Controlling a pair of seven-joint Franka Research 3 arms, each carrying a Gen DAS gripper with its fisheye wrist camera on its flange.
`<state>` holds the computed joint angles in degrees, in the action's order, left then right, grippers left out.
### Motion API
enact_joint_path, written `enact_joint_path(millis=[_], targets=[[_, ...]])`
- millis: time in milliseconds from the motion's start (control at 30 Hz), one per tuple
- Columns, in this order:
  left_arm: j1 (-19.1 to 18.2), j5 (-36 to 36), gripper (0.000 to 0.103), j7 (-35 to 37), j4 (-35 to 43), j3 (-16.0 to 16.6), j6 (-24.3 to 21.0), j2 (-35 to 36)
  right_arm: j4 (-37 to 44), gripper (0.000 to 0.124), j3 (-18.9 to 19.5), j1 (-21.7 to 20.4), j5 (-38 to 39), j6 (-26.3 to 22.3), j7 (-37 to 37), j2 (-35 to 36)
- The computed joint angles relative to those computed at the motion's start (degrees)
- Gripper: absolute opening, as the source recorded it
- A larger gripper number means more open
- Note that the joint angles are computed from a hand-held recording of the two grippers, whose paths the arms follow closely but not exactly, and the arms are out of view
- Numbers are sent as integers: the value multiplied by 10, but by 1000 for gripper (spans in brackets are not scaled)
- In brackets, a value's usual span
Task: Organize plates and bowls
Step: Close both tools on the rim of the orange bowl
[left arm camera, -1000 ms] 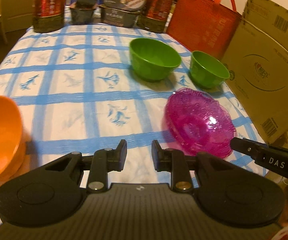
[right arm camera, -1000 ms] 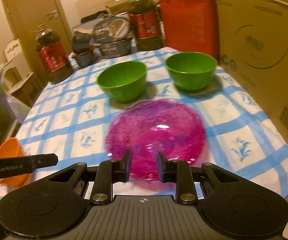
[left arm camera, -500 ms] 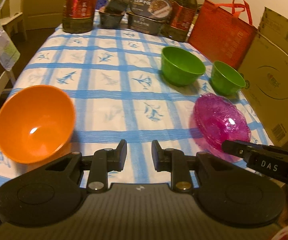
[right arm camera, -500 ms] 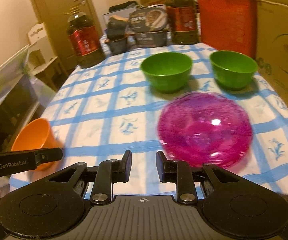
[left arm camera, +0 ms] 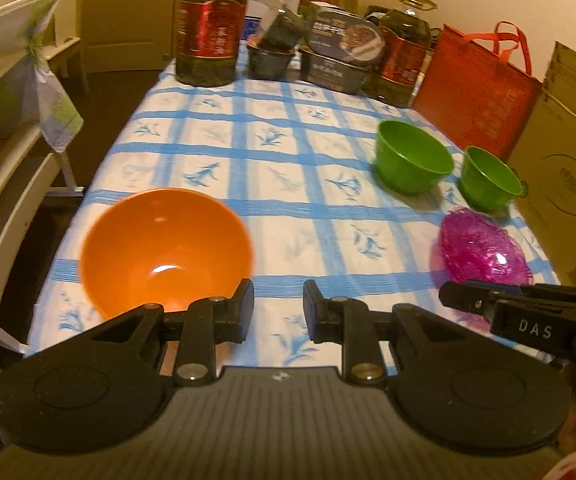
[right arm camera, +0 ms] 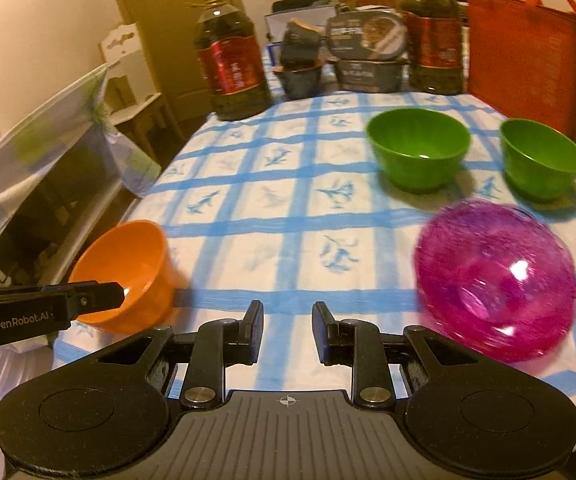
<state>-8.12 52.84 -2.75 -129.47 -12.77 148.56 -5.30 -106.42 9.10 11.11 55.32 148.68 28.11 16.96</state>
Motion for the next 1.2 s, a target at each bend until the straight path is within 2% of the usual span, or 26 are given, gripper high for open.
enact_joint_path(millis=[200,600,800,1200], targets=[[16,-9,23,19,-41,6,2,-44,6,27,10,11,1,-10,-5,4],[69,-29,23,59,-116,12,-5,-115,33,27,23,42,-29,-18,19,28],[96,-47,23,84,-140,24,31,-117,64,27,29,57,-56,-13,47,56],[136,-51,23,104,-146,36,106,-72,133,27,34,85,-151,-15,134,125]])
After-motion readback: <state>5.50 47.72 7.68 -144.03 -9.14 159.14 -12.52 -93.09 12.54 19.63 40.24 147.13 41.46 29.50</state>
